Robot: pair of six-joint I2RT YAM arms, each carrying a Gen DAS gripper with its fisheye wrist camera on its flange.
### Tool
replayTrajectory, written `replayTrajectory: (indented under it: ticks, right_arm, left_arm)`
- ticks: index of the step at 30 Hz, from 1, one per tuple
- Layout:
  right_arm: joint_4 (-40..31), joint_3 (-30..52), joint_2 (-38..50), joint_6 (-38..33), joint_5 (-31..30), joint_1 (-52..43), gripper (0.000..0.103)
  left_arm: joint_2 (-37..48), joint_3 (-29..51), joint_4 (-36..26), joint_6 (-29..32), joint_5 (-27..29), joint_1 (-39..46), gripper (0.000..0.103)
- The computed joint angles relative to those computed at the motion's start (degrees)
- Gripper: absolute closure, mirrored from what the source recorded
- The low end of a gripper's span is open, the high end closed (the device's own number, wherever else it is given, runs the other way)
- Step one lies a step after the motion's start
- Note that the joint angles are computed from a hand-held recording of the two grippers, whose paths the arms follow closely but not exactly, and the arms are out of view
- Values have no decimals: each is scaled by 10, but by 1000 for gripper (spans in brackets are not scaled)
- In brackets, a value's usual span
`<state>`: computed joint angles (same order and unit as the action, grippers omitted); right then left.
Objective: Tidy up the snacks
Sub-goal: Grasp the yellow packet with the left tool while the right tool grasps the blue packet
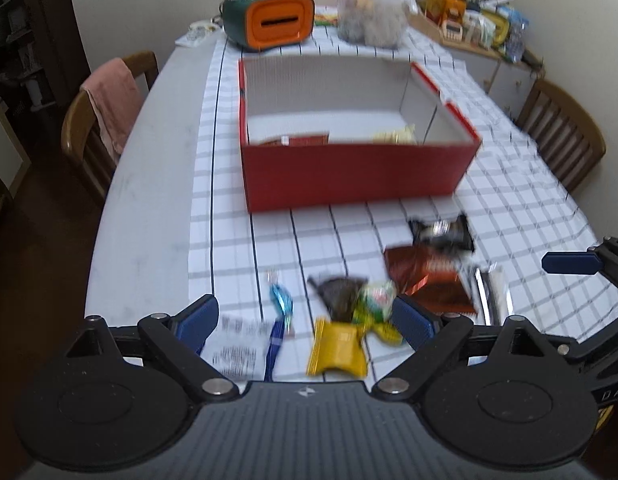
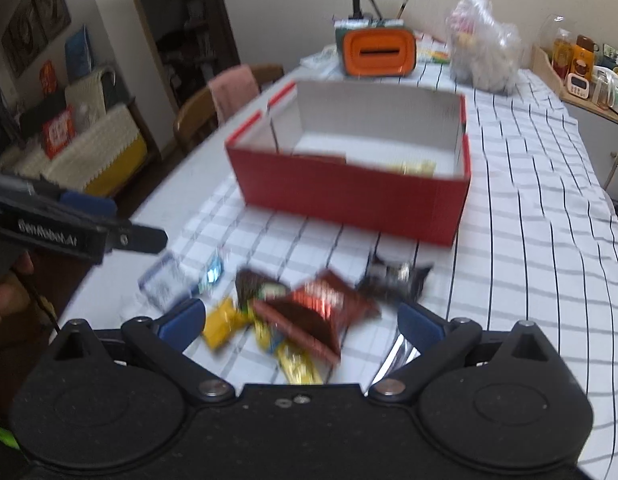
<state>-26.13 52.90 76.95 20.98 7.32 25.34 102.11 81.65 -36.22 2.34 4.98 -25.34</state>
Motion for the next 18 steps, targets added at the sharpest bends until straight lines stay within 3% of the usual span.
replayTrajectory:
  ticks: [8, 18]
  right_arm:
    - [19, -63, 21, -11, 19, 58, 9]
    - [41, -91, 74, -100, 11, 78, 22]
  left_arm:
    - [-2, -72, 13, 4, 4, 2, 9]
    - [11, -106, 32, 2, 10, 10, 9]
